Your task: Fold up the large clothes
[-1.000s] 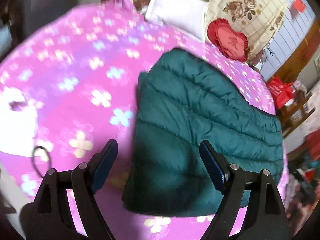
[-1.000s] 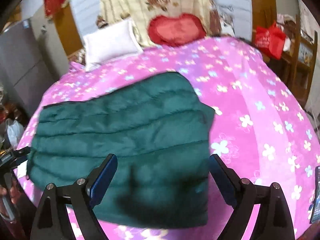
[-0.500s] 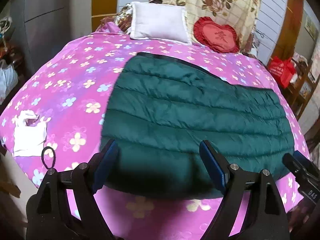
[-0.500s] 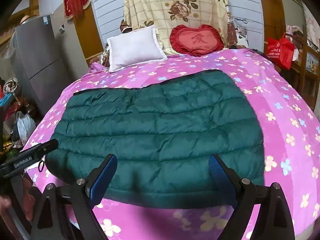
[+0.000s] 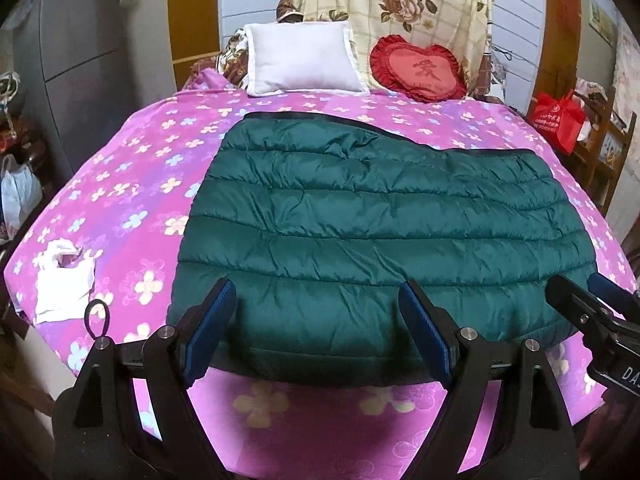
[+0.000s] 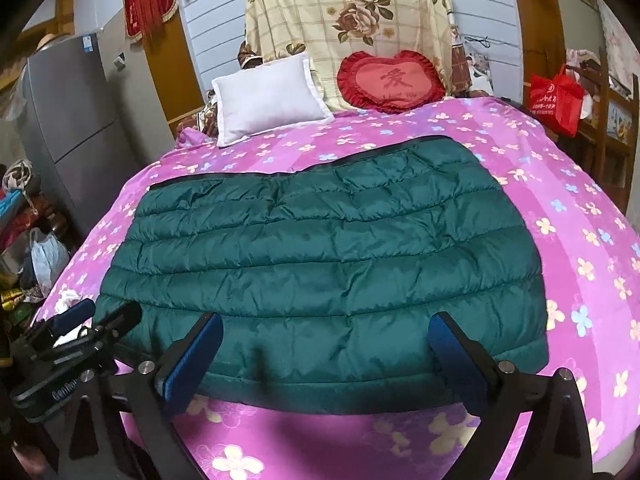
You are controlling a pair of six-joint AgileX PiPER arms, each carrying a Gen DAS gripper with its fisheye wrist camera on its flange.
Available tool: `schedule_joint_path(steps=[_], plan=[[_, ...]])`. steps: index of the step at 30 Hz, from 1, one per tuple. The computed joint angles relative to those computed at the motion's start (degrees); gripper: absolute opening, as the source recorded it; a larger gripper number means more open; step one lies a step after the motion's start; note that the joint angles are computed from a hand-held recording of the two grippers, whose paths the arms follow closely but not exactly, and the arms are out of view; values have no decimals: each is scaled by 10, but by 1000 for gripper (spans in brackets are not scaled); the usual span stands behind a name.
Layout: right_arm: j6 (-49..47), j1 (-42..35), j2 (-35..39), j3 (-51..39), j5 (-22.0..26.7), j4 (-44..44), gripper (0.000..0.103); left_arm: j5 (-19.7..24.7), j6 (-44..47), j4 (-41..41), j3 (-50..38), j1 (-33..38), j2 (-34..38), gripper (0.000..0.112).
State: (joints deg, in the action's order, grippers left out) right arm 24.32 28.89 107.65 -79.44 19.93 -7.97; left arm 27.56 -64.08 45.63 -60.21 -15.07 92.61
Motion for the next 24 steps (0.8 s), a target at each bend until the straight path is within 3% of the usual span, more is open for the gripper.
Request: schedule_joint_path(steps=[7,10,24], plan=[[76,8,0,11,-7,-70,102,33,-86,93,5,-28,3,84],[59,3,3,8,-2,-47,102,32,-111,112,10,-29,-1,84],[69,14,4,17,-8,-64,102,23,-127,116,21,-27,-9,84]])
